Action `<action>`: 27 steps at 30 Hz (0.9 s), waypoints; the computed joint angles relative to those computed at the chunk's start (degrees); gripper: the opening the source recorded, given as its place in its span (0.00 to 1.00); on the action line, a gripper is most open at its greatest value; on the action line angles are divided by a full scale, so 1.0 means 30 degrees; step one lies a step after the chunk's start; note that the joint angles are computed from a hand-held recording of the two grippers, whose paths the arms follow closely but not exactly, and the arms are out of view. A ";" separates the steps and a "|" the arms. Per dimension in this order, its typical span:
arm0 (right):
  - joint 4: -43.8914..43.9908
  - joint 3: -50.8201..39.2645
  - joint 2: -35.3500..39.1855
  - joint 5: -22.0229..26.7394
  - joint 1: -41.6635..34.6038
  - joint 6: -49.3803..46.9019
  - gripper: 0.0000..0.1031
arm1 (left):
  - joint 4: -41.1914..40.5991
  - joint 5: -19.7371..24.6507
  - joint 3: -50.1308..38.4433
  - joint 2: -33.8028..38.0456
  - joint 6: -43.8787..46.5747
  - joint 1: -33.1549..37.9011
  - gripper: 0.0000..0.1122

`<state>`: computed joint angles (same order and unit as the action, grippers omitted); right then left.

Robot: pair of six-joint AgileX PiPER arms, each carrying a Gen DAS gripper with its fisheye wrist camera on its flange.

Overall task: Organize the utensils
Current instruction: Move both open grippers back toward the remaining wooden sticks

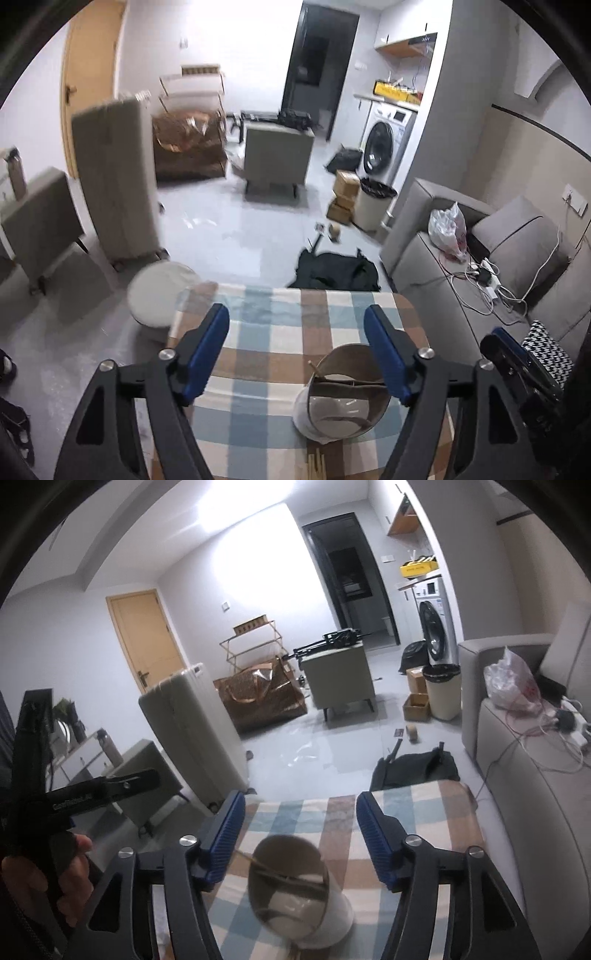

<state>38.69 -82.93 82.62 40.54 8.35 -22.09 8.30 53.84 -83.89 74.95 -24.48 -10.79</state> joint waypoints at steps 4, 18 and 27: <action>0.0013 0.1006 -0.1788 0.0675 -0.0395 0.0252 0.68 | 0.2692 0.1184 0.0279 -0.1278 -0.2306 -0.1915 0.71; -0.2251 0.4818 -0.7014 0.1002 0.0832 0.2003 0.93 | 0.6832 0.1398 0.4405 -0.3956 -0.7138 -0.5346 0.87; -0.3144 0.7925 -0.8314 0.0960 0.1181 0.2075 0.96 | 0.8495 0.0566 0.8360 -0.4884 -1.0361 -0.6895 0.88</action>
<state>29.26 -59.16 57.68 43.42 11.89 -15.87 33.79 55.53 -58.81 60.30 -55.56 -31.48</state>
